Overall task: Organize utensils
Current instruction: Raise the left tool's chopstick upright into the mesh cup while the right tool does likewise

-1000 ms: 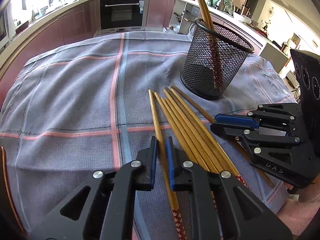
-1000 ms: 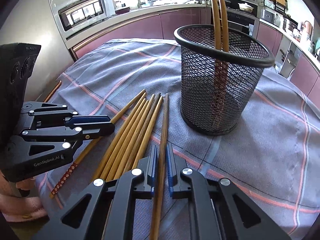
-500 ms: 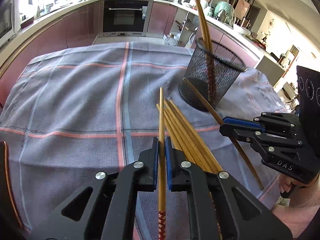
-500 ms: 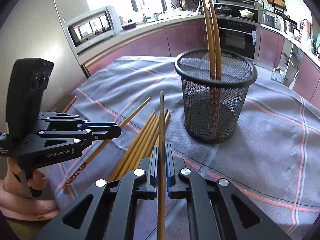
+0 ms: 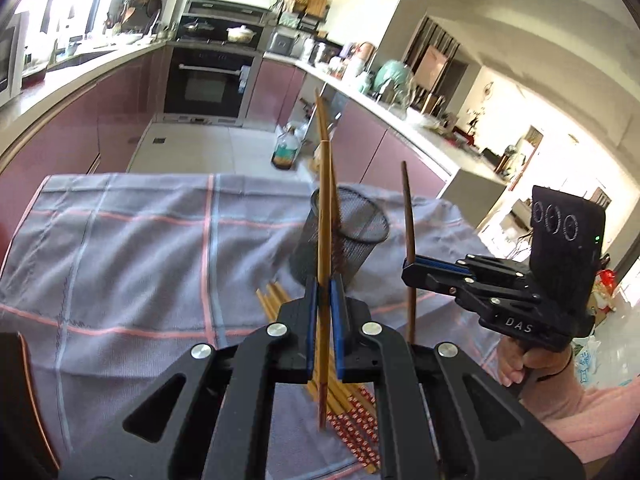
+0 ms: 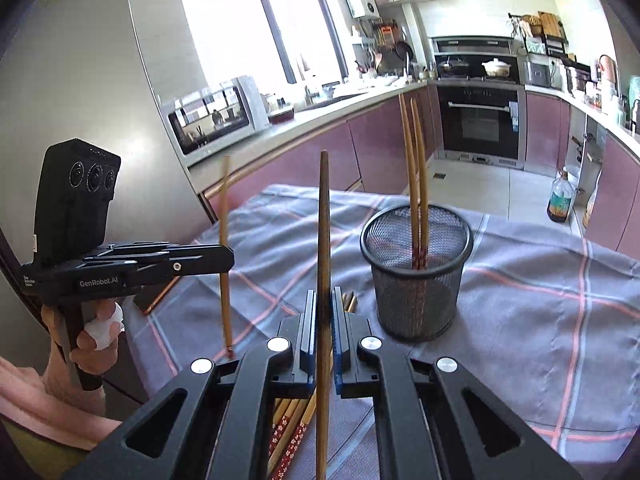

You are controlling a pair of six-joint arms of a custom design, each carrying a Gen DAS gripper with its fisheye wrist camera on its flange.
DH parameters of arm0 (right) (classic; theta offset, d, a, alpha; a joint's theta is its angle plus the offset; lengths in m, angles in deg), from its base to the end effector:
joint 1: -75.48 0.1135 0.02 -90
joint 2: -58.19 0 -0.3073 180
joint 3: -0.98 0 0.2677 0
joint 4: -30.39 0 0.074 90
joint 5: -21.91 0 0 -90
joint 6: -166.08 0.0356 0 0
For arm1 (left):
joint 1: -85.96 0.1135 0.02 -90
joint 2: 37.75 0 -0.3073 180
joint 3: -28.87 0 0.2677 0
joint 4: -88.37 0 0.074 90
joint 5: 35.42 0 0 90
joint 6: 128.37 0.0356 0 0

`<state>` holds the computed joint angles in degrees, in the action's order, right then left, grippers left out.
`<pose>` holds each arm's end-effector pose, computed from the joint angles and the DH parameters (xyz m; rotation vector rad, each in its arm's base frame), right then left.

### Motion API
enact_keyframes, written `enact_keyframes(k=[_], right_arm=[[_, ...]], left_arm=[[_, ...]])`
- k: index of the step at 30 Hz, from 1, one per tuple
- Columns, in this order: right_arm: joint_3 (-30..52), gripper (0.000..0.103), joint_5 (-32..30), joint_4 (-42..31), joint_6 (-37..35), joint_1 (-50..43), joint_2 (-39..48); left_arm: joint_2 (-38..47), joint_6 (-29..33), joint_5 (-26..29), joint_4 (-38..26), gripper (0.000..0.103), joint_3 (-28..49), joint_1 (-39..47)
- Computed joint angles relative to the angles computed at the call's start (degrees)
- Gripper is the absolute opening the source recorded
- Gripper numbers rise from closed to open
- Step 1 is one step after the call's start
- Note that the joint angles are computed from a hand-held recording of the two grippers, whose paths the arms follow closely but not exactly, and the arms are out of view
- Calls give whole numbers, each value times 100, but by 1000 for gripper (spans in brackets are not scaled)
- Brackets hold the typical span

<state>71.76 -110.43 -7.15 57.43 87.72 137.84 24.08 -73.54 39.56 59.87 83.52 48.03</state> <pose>0.2866 0.0867 0.3019 -0.9256 2.0551 0.8115 0.1860 -0.1332 0.2877 -0.0957 2.2010 -0.4388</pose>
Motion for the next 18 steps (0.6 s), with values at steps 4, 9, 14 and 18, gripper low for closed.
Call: enact_keyframes(k=[4,9,14,18], right_arm=[[137,5,-150,130,120,-155,-28],[299,5,-247,296,235,-292,-17],[513,5,-315,355,286,-387,31],[740,5,-297,350,300,-402,57]], left_arm=[[-91,121,4,29,7,180,20],[-68,276,10,70,7,423,90],[83,447,-16,-18,7,802,209],[290,623,-59,-44,7,1147,266]])
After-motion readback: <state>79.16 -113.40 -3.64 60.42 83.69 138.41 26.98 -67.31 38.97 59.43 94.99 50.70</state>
